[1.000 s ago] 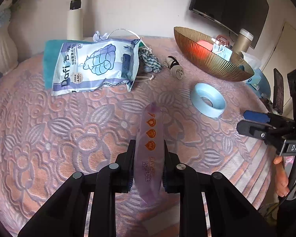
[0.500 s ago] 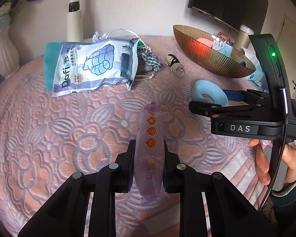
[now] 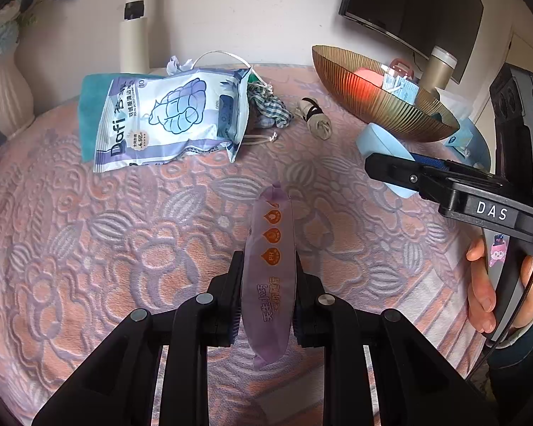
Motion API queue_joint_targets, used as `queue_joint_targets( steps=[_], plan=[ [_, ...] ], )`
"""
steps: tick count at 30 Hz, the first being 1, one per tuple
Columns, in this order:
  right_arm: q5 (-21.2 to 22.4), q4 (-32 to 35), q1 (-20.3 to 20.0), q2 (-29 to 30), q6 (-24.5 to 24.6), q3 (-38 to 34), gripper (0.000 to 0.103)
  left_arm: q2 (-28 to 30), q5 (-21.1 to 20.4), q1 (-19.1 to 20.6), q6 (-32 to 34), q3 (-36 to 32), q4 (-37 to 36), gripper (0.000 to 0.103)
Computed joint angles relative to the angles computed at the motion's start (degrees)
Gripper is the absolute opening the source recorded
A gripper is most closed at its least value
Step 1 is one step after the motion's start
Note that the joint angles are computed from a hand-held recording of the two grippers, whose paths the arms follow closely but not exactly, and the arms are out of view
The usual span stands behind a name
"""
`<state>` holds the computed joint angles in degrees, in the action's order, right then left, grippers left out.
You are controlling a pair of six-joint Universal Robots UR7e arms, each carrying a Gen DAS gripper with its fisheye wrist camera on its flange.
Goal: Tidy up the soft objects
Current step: 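Grasp the light blue ring bowl with the right gripper while the left holds the purple packet, then carry the purple packet with the left gripper while the right carries the blue ring to the bowl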
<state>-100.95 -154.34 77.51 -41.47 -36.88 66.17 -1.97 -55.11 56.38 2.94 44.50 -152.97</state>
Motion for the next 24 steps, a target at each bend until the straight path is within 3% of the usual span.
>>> queue_joint_targets(
  steps=[5, 24],
  plan=[
    [-2.17, -0.35, 0.71, 0.66, -1.19, -0.11, 0.067, -0.48, -0.66, 0.07, -0.33, 0.58, -0.27, 0.020],
    [-0.52, -0.22, 0.56, 0.12, -3.74, 0.95, 0.067, -0.52, -0.53, -0.05, -0.92, 0.64, 0.10, 0.022]
  ],
)
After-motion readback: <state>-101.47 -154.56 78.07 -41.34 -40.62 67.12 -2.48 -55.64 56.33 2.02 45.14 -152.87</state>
